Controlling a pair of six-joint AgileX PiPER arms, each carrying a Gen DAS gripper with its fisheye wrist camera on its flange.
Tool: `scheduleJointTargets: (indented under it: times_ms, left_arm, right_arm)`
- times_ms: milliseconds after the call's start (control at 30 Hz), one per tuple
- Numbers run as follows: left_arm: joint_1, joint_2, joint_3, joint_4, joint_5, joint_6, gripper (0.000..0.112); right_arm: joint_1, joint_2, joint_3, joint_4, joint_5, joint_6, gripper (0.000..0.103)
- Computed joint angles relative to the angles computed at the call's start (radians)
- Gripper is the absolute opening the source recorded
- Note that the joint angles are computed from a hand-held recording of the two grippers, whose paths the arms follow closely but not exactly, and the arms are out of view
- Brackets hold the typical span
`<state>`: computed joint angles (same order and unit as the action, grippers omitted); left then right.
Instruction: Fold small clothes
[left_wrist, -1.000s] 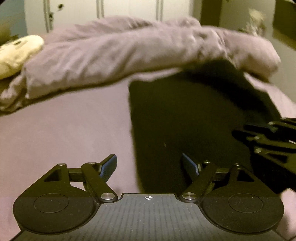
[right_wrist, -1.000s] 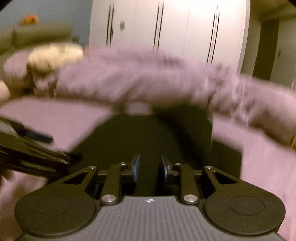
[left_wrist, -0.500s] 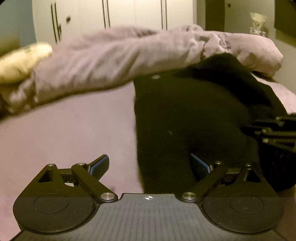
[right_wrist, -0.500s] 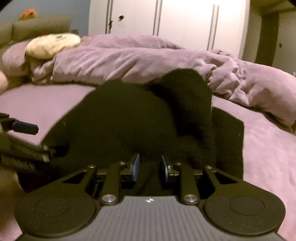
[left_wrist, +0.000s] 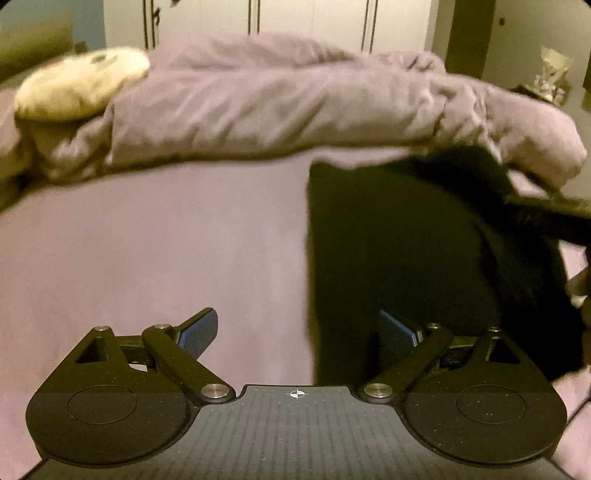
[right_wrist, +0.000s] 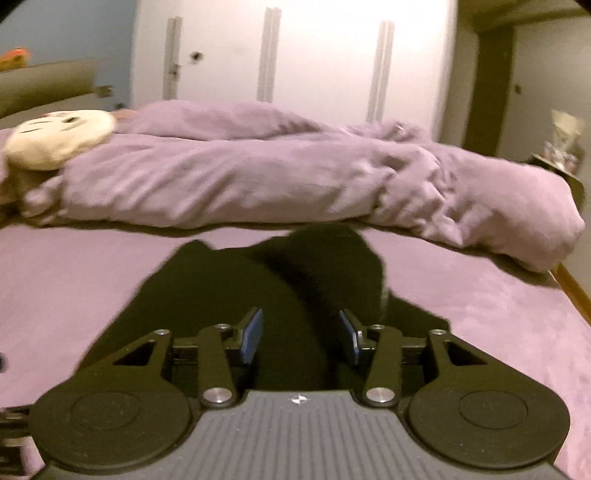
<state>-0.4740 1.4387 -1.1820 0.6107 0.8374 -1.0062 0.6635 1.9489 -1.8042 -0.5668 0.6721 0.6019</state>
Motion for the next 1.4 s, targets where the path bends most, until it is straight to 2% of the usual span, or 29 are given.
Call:
scheduleJointTargets:
  times_ms: [67, 167, 300, 367, 433, 533, 600, 667, 867, 967, 1033, 1167, 1200, 1267, 1300, 1333, 1400]
  left_arm:
    - [0.016, 0.062, -0.081, 0.016, -0.006, 0.019, 0.097]
    - [0.021, 0.191, -0.213, 0.033, -0.022, 0.024, 0.097]
    - [0.024, 0.352, -0.348, -0.035, -0.063, 0.096, 0.097]
    - [0.012, 0.390, -0.339, -0.004, -0.093, 0.035, 0.102]
    - [-0.010, 0.398, -0.285, 0.124, -0.140, -0.094, 0.103]
    - [-0.011, 0.408, -0.267, 0.165, -0.160, -0.135, 0.103]
    - [-0.003, 0.415, -0.278, 0.140, -0.160, -0.115, 0.103]
    - [0.000, 0.418, -0.281, 0.135, -0.160, -0.107, 0.103]
    - [-0.002, 0.413, -0.259, 0.166, -0.173, -0.124, 0.103]
    - [0.020, 0.385, -0.260, 0.080, -0.181, -0.072, 0.103]
    - [0.049, 0.357, -0.262, 0.021, -0.177, -0.036, 0.103]
    - [0.062, 0.401, -0.367, 0.078, -0.074, -0.018, 0.103]
    - [0.075, 0.429, -0.408, 0.054, -0.060, 0.009, 0.103]
    - [0.099, 0.484, -0.482, -0.046, -0.042, 0.097, 0.103]
    - [0.106, 0.507, -0.497, -0.079, -0.051, 0.127, 0.103]
    - [0.104, 0.518, -0.492, -0.073, -0.074, 0.122, 0.103]
    - [0.098, 0.530, -0.468, -0.042, -0.118, 0.079, 0.103]
  right_arm:
    - [-0.023, 0.060, -0.083, 0.004, 0.024, -0.007, 0.044]
    - [-0.049, 0.117, -0.138, 0.018, -0.001, -0.033, 0.044]
    - [-0.073, 0.169, -0.119, -0.041, -0.028, -0.022, 0.050]
    - [-0.090, 0.133, 0.015, -0.117, -0.136, 0.061, 0.051]
    - [-0.109, 0.097, 0.132, -0.227, -0.251, 0.182, 0.052]
    - [-0.133, 0.095, 0.163, -0.237, -0.311, 0.230, 0.055]
    - [-0.128, 0.108, 0.164, -0.308, -0.317, 0.284, 0.056]
    - [-0.133, 0.122, 0.145, -0.277, -0.317, 0.252, 0.059]
    - [-0.132, 0.164, 0.078, -0.229, -0.275, 0.189, 0.061]
    - [-0.130, 0.170, 0.028, -0.118, -0.222, 0.067, 0.062]
    - [-0.126, 0.159, -0.029, -0.018, -0.152, -0.028, 0.061]
    - [-0.120, 0.090, 0.004, -0.089, -0.220, 0.095, 0.061]
    - [-0.119, 0.111, -0.045, -0.056, -0.196, 0.063, 0.061]
    - [-0.123, 0.211, -0.230, 0.092, -0.072, -0.108, 0.058]
    - [-0.124, 0.274, -0.330, 0.134, 0.005, -0.183, 0.054]
    - [-0.125, 0.335, -0.406, 0.135, 0.053, -0.229, 0.055]
    - [-0.126, 0.386, -0.439, 0.089, 0.052, -0.234, 0.057]
